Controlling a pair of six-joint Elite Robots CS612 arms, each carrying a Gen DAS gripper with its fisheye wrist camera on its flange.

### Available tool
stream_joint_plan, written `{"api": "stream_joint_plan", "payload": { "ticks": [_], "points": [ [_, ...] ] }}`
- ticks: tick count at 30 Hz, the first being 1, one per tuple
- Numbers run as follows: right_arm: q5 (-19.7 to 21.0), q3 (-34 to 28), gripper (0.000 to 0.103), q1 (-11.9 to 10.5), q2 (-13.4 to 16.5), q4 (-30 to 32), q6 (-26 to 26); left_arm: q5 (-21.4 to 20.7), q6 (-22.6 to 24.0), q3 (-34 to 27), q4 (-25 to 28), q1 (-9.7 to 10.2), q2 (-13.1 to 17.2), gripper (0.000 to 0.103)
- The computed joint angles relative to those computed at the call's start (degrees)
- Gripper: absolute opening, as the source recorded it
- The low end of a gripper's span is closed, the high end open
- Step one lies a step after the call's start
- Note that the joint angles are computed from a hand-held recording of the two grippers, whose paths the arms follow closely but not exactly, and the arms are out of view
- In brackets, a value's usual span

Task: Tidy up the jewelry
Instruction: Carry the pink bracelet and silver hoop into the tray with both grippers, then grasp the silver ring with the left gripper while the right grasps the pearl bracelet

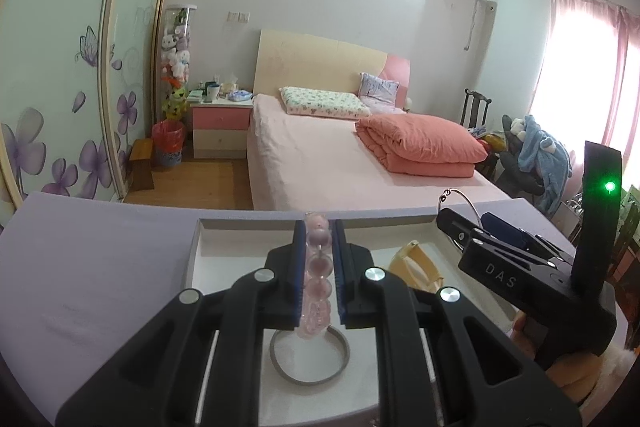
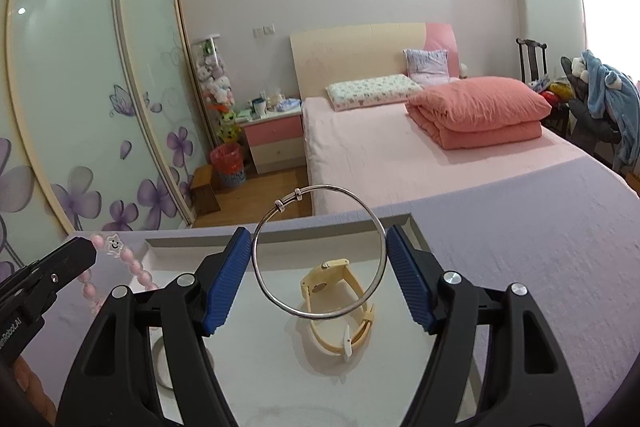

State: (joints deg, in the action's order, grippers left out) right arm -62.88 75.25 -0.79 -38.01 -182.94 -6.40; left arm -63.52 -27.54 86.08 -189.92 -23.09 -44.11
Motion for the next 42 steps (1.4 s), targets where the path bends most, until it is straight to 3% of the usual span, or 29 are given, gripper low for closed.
{"api": "stream_joint_plan", "payload": {
  "ticks": [6, 10, 29, 32, 36, 42],
  "points": [
    [-1.8, -1.4, 0.07, 0.8, 0.5, 5.6, -1.7, -1.4, -0.9, -1.1, 2.0, 0.69, 1.1, 0.013],
    [-0.9, -2.0, 0.073, 0.8, 0.6, 8.3, -2.3, -1.7, -1.3, -1.3, 3.0, 0.9, 1.5, 0.014],
    [0.0, 0.7, 0.075, -0.2, -1.0, 3.8, -2.3, 3.1, -3.0, 2.8, 2.0, 0.41, -1.1, 0.029],
    [0.5, 2.1, 0.075, -0.5, -1.8, 2.5, -2.8, 4.1, -3.1, 4.3, 1.1, -0.07, -1.9, 0.034],
    [1.6, 5.2, 0.075, -1.2, -3.3, 0.6, -4.9, 5.6, -3.7, 7.5, -0.3, -0.84, -3.4, 0.047],
    [3.8, 11.6, 0.074, -3.1, -6.2, -0.1, -10.6, 6.8, -5.7, 13.8, -1.8, -2.2, -6.3, 0.06]
  ]
}}
